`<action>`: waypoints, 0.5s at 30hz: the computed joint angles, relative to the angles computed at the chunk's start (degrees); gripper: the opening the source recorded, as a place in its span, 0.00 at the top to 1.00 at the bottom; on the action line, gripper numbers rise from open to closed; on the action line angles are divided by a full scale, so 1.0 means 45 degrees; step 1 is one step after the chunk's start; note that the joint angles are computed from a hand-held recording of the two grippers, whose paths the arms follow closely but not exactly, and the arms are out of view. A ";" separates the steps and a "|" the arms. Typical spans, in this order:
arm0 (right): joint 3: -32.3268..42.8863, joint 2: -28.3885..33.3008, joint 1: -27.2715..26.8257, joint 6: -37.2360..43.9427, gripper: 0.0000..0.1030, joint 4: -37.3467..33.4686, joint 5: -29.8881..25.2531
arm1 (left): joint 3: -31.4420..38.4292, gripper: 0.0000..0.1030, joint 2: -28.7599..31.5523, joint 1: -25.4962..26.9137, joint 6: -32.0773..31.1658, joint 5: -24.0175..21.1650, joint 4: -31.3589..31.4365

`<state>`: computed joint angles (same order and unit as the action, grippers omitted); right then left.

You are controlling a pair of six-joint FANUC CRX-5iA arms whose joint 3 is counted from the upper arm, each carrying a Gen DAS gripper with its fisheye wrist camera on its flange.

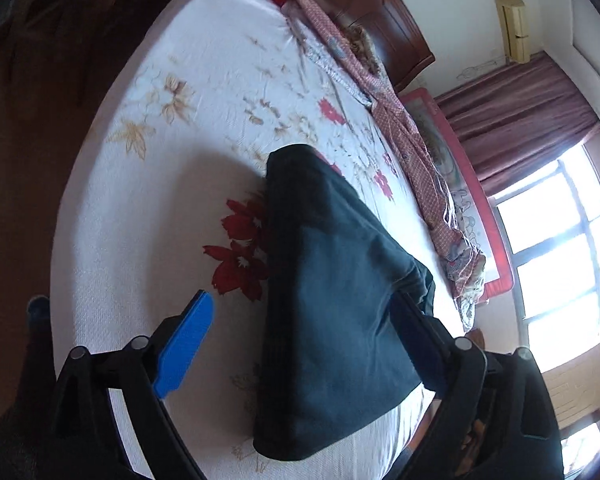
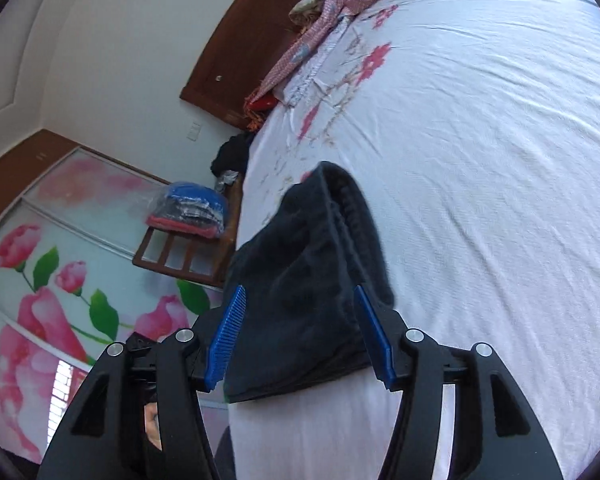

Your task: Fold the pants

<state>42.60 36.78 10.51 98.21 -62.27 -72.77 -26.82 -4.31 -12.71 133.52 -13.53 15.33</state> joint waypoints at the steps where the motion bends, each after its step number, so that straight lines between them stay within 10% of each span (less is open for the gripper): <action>1: 0.0193 0.0094 0.0018 0.0176 0.46 -0.0437 -0.0279 | 0.0512 0.10 0.0061 -0.0215 0.0615 -0.0236 -0.0938; 4: 0.0620 0.0432 0.0406 0.0062 0.46 -0.0621 -0.0689 | 0.2442 0.03 0.0661 -0.1020 0.1205 -0.1560 -0.3114; 10: -0.0293 0.0467 0.0277 -0.2547 0.62 0.0178 -0.0230 | 0.1664 0.03 0.2109 -0.1075 -0.2522 -0.3156 0.1640; 15: -0.0328 -0.0528 0.0855 -0.1371 0.55 0.1009 -0.0425 | 0.1157 0.04 0.1308 -0.1542 -0.0782 -0.2548 -0.0202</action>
<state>41.12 34.40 14.35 92.04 -57.73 -74.69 -21.61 1.58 -19.65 130.00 -25.00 14.43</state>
